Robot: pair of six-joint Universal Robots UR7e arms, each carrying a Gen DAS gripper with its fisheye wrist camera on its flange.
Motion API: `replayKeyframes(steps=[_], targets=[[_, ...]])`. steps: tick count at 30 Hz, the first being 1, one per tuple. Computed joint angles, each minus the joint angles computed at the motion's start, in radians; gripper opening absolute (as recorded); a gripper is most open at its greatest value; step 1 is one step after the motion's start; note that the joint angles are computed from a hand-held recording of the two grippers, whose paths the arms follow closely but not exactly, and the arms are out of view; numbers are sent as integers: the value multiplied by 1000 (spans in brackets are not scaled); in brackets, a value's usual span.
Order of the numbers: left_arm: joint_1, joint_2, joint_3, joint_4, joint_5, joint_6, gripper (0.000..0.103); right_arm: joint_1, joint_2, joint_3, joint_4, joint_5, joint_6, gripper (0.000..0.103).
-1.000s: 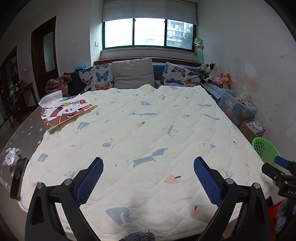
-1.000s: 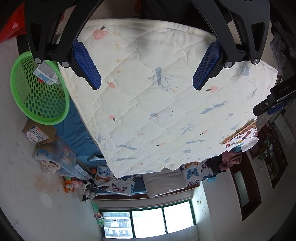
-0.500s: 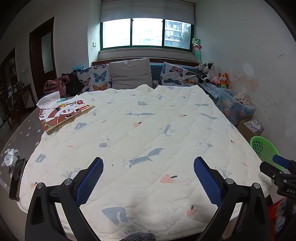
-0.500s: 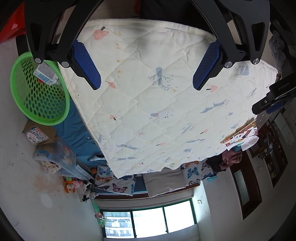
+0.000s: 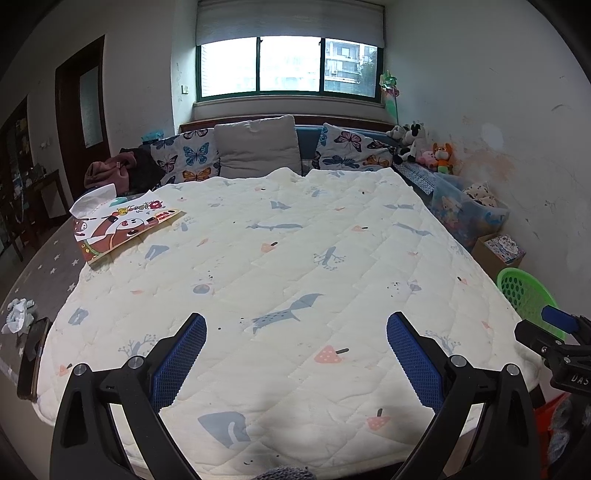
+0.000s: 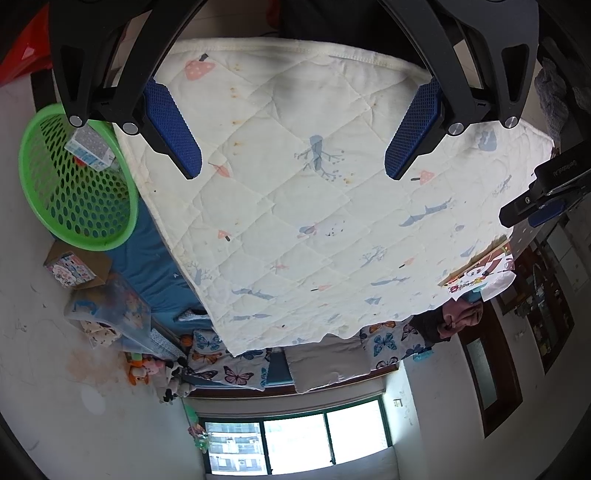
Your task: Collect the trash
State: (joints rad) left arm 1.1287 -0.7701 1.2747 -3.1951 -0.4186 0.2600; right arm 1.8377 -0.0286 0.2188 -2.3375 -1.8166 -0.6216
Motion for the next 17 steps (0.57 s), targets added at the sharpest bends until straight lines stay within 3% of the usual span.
replayKeyframes(steps=[17], targets=[[6, -7, 8, -7, -9, -13, 95, 0, -8, 20, -13, 0, 10, 99]])
